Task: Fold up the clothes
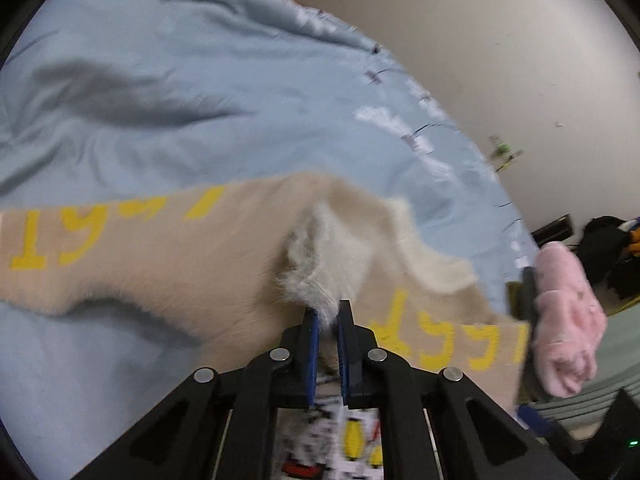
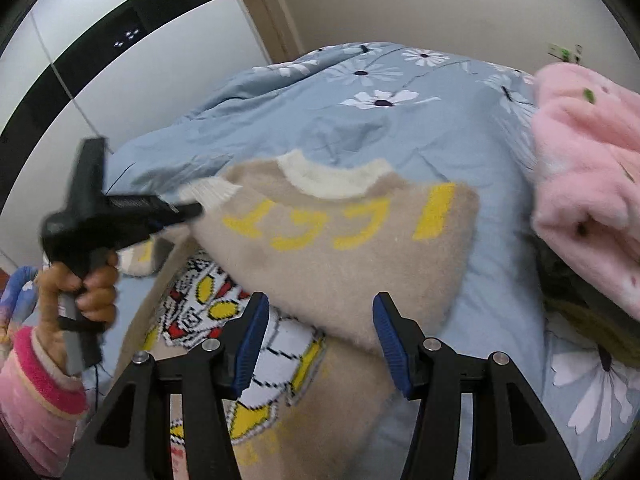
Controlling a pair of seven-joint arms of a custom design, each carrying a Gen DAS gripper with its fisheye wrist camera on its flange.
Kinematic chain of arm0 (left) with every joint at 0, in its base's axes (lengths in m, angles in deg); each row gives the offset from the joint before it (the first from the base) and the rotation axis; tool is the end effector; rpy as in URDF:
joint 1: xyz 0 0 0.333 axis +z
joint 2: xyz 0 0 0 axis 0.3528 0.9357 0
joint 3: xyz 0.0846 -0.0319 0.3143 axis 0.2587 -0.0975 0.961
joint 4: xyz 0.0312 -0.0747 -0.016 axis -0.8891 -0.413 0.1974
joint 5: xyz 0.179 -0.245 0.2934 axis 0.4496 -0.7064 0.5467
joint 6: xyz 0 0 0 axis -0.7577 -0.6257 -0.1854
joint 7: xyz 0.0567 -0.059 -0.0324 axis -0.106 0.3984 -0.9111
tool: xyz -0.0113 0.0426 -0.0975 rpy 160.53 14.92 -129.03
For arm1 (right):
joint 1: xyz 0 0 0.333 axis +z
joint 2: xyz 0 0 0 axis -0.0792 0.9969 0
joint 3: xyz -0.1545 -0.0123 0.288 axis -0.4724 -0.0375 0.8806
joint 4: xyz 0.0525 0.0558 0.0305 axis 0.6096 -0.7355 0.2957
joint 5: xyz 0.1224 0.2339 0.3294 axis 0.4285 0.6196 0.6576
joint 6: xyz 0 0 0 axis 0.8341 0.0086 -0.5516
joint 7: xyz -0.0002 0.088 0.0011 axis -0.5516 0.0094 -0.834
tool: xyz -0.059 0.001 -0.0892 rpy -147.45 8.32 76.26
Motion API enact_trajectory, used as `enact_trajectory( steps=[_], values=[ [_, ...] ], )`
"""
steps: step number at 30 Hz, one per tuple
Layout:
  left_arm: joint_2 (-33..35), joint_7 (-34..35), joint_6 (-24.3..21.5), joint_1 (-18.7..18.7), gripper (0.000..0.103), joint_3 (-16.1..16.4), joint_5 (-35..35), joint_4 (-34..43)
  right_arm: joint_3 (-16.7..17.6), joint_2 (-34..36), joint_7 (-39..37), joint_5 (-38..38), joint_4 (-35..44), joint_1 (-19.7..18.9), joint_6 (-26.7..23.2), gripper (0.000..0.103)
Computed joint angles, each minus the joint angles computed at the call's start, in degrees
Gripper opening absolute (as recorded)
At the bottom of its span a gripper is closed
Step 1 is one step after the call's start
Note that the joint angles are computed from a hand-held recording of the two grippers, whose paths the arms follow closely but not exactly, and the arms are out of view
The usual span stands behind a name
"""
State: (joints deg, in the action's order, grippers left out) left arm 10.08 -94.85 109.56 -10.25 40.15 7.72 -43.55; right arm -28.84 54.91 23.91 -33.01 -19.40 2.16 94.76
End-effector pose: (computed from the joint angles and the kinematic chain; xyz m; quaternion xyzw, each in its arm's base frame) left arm 0.6149 -0.4425 0.4445 -0.8866 0.3307 -0.3137 0.0780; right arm 0.7198 0.2027 0.4198 -0.8628 0.3807 0.0108 0.3324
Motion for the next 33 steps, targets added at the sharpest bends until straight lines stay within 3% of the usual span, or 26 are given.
enact_trajectory(
  steps=[2, 5, 13, 17, 21, 27, 33],
  values=[
    [-0.36, -1.63, 2.48, 0.12, 0.009, 0.34, 0.34, -1.77, -1.21, 1.4, 2.24, -3.79, 1.37, 1.63, -0.04, 0.056],
    [0.07, -0.53, 2.65, 0.49, 0.01, 0.0, -0.44, -1.63, -2.46, 4.7, 7.64, -8.9, 4.89, 2.88, -2.09, 0.056],
    [-1.65, -0.16, 4.71, 0.61, 0.014, -0.07, -1.41, -3.82, -1.89, 6.08, 10.71, -12.95, 5.68, 2.76, -1.64, 0.056],
    [-6.24, -4.39, 5.37, -0.29, 0.019, 0.45, 1.99, -8.95, -1.67, 4.54, 10.27, -13.99, 3.54, 2.87, 0.61, 0.056],
    [-12.9, -15.51, 6.45, -0.41, 0.063, 0.68, 9.25, -17.23, -1.82, 2.96, 10.36, -15.53, 1.35, 3.48, 2.88, 0.056],
    [-22.27, -32.28, -0.47, 0.87, 0.073, -1.96, 17.94, -28.74, -1.24, 1.38, 9.71, -15.6, -0.92, 3.75, 4.06, 0.059],
    [-27.62, -41.24, 2.38, 5.29, 0.074, -5.76, 14.26, -39.2, -1.75, 0.8, 10.65, -17.08, -1.82, 4.69, 4.88, 0.059]
  ],
)
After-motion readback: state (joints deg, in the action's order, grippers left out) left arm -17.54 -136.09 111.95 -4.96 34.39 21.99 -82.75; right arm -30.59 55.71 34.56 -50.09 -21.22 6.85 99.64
